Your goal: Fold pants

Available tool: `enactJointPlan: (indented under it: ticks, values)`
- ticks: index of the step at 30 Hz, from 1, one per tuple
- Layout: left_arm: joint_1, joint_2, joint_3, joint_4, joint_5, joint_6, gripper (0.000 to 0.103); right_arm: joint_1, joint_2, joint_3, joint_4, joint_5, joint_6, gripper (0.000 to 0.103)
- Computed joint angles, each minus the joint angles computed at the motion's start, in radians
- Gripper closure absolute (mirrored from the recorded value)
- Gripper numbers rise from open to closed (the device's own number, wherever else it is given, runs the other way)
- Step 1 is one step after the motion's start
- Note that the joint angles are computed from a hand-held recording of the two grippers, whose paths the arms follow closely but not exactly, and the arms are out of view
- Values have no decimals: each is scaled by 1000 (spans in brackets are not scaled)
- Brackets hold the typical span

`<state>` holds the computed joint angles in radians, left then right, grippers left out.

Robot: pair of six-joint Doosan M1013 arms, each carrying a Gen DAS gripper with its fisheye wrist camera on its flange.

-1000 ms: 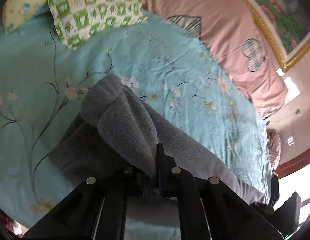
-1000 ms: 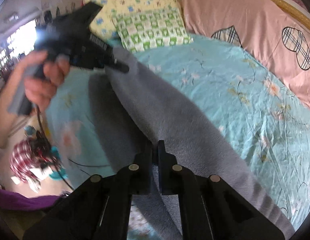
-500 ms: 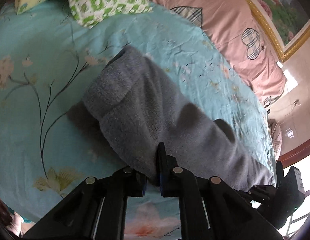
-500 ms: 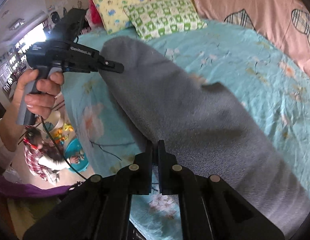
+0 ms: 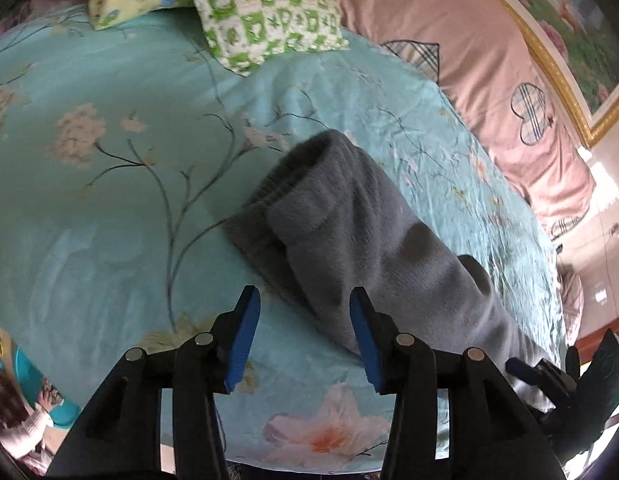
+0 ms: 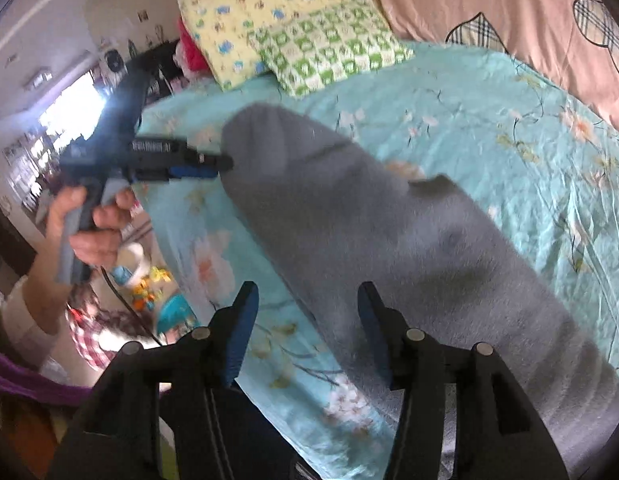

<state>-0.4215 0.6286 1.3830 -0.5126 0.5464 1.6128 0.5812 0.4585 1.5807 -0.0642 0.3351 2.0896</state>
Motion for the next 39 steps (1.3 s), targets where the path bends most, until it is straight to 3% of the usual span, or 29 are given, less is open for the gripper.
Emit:
enactJointPlan:
  ticks: [4,8,12,15,19,22,24,26,27,28,31,32,34,37,39]
  values:
    - [8,4,-11,-8,20,-22,46,-21,-9,3,-13,-42,57,50]
    - [11,22,-44,32,52,-101,43,-46,-2,-16,-199,-26,286,50]
    - [14,40,-75,65,69,-158,39,-90,12,-36,-168,-24,334,50]
    - [13,58,-102,90,90,-181,39,-127,35,-61,-20,-29,206,50]
    - [14,76,-121,107,105,-193,39,-155,90,-133,80,76,92,50]
    - [16,81,-120,94,100,-186,39,-181,127,-173,293,142,-131,50]
    - [16,87,-126,91,97,-183,39,-186,152,-203,332,196,-198,50]
    - [18,97,-136,68,91,-168,39,-194,178,-230,422,241,-304,62]
    - [19,104,-141,53,82,-158,40,-197,190,-241,467,267,-353,81]
    - [19,110,-145,39,74,-147,43,-196,196,-246,469,282,-359,82]
    - [12,125,-160,62,49,-168,53,-180,184,-236,395,259,-333,87]
    - [10,121,-156,63,33,-164,61,-179,175,-226,390,242,-321,88]
    - [9,102,-133,19,3,-122,70,-173,144,-191,356,172,-272,88]
    - [17,40,-65,-147,-39,36,74,-170,100,-147,323,75,-215,89]
    - [24,0,-20,-274,-66,172,75,-161,73,-123,209,24,-106,89]
